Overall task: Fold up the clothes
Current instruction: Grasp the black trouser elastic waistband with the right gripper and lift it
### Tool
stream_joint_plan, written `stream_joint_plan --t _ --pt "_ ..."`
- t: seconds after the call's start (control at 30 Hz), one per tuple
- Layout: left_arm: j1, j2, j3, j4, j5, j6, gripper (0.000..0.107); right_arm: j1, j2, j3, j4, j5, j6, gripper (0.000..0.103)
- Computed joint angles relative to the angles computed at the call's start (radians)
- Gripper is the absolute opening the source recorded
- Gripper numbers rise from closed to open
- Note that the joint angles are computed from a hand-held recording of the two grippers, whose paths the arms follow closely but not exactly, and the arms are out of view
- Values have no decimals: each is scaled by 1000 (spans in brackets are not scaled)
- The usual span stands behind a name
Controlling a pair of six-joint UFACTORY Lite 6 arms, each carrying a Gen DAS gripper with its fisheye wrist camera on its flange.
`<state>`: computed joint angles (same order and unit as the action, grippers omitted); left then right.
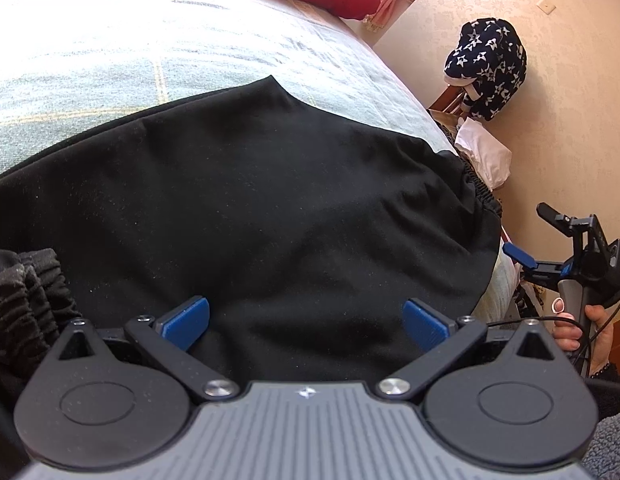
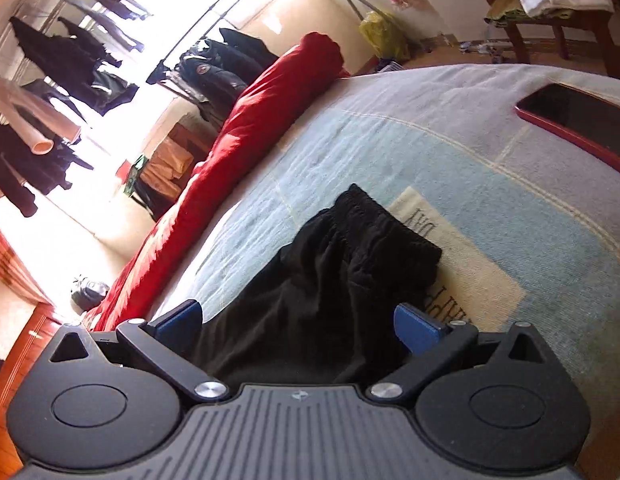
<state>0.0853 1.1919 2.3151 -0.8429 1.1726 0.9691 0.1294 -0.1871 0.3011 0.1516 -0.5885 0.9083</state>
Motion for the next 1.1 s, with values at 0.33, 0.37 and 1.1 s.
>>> stream_joint_plan --t 0.33,0.37,1.1 --pt "-1 -26 -44 -10 -19 19 102 -285 398 169 -550 -228 502 103" --pt "-1 -22 -38 -11 -16 15 102 -294 420 194 -565 -230 507 103" --pt "18 -23 -49 -52 -2 37 102 -347 680 419 -751 -377 470 103"
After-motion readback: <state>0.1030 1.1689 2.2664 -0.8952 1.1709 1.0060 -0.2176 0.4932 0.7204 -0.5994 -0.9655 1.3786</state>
